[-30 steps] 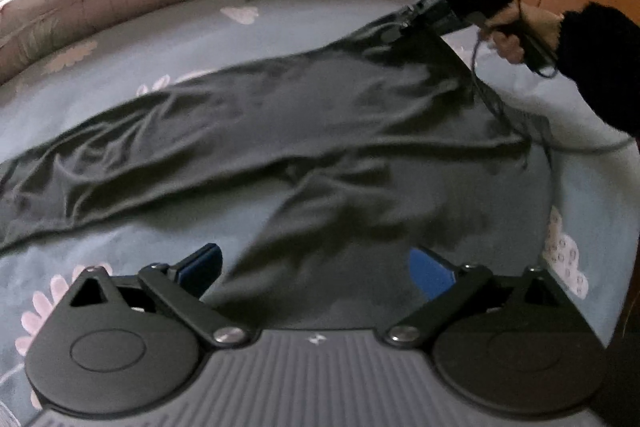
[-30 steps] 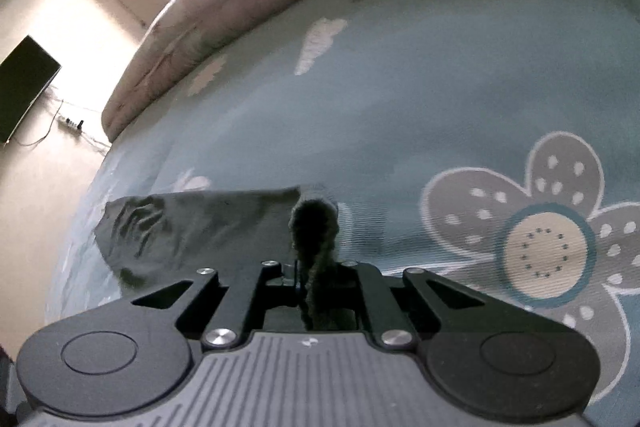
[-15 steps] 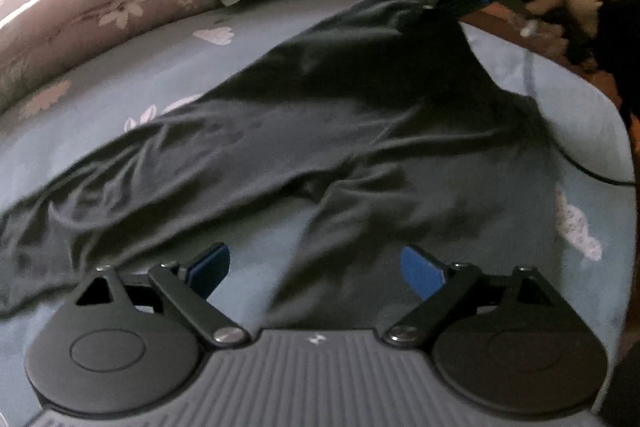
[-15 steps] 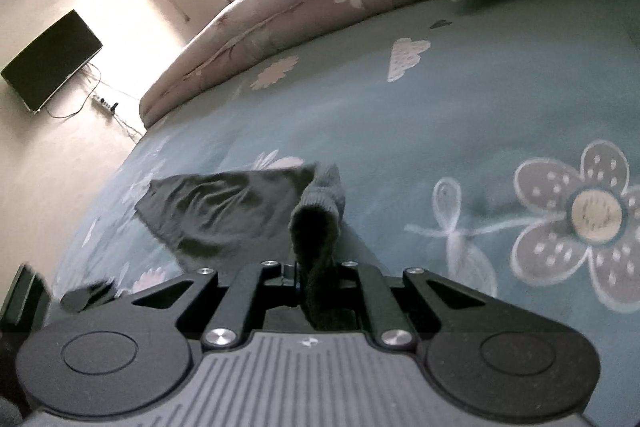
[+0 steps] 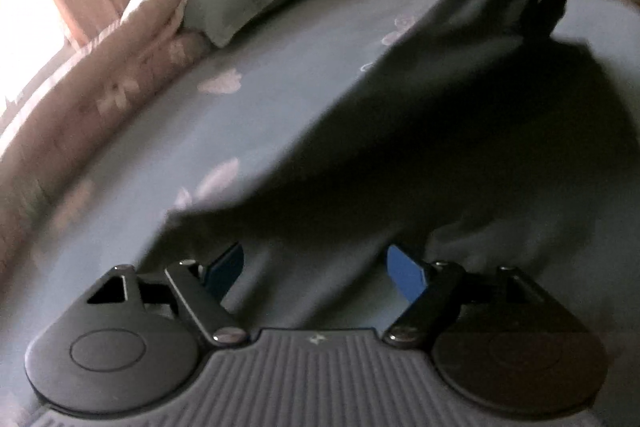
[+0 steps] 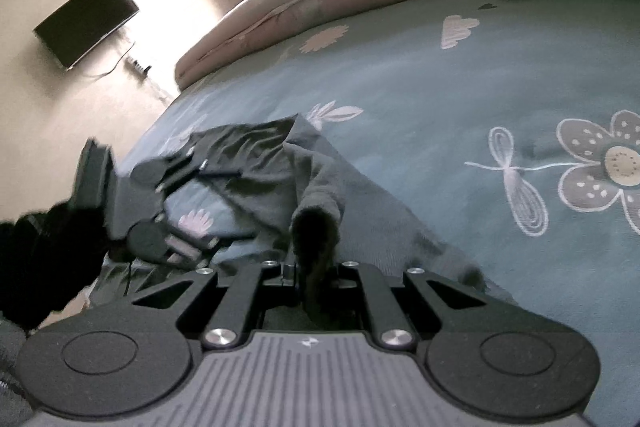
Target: Fold clothes
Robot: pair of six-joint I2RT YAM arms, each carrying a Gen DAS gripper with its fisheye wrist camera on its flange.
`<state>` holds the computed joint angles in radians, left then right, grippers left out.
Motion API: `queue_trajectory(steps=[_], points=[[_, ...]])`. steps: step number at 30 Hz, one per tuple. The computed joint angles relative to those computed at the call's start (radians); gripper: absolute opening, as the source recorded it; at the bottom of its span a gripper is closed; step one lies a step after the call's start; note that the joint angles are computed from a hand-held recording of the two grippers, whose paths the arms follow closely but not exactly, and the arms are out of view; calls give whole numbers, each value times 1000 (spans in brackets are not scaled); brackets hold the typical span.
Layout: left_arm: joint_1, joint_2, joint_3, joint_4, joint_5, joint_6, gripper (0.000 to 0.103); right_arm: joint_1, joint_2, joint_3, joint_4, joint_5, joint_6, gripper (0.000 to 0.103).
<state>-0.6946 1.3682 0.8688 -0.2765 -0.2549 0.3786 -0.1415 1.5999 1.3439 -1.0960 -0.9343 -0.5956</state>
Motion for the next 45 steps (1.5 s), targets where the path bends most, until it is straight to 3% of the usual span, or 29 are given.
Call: queue_trajectory(steps=[7,11,16,22,25,29,34,40,45], points=[[-54,133,-32,264,-207,330,79,-10,0,-16,-62,-25,-97,10],[-57,206,-69,420,-242,474,76,-29,4,-26,-78,-45,-124,10],[-28,242,-121,576,-204,544,77,-49,3,-39,-92,-60,-150,11],[15,262,-116,618,-160,575,77,-64,-3,-42,-118,-54,-178,11],[15,253,-110,593,-156,601,72,-75,-5,-49,-117,-50,-180,11],[4,240,-110,554,-171,671,7,-83,-6,-62,-95,-50,-166,12],[3,184,-101,466,-149,698,2,-73,-33,-80,-41,5,-134,12],[-23,81,-46,281,-142,686,2,-47,-146,-129,66,140,-104,12],[-108,-13,26,28,-178,655,2,32,-307,-206,201,340,-125,12]])
